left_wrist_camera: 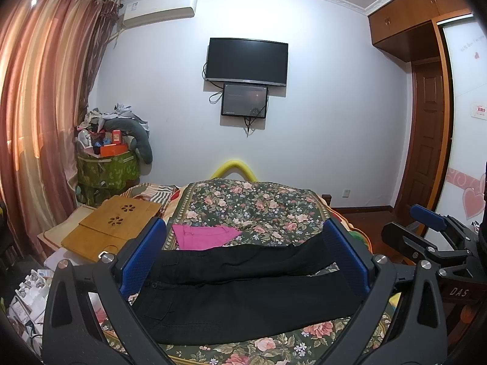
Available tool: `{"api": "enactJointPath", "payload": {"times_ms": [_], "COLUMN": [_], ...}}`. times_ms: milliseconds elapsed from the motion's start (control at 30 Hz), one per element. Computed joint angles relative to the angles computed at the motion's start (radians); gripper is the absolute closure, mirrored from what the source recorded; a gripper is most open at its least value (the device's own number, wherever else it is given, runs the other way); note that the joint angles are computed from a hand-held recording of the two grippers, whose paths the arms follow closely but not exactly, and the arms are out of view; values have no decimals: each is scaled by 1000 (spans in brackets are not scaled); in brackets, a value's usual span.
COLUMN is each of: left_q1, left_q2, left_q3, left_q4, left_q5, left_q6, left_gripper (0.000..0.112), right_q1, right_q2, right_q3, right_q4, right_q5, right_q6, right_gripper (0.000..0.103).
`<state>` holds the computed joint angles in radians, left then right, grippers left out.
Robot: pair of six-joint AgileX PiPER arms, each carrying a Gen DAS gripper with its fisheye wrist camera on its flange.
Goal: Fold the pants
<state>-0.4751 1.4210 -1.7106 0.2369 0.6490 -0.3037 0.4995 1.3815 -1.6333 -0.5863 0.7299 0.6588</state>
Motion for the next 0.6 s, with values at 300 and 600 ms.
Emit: {"api": "enactJointPath", "payload": {"times_ms": [300,600], "left_q1": [62,159], "left_q2": [42,288], "left_q3": [-12,-248], "left_q4": [-104,-235], "left_q5": [-10,85], "left_q6": [90,196], "left_gripper": [9,9], "right_q1": [-29,-124], "right_q2": [43,156], "right_q3": [-13,-59], "right_q4": [32,112], "right_q5": [-5,-24], "right_q6": [-21,-77], "right_gripper": [0,0]}}
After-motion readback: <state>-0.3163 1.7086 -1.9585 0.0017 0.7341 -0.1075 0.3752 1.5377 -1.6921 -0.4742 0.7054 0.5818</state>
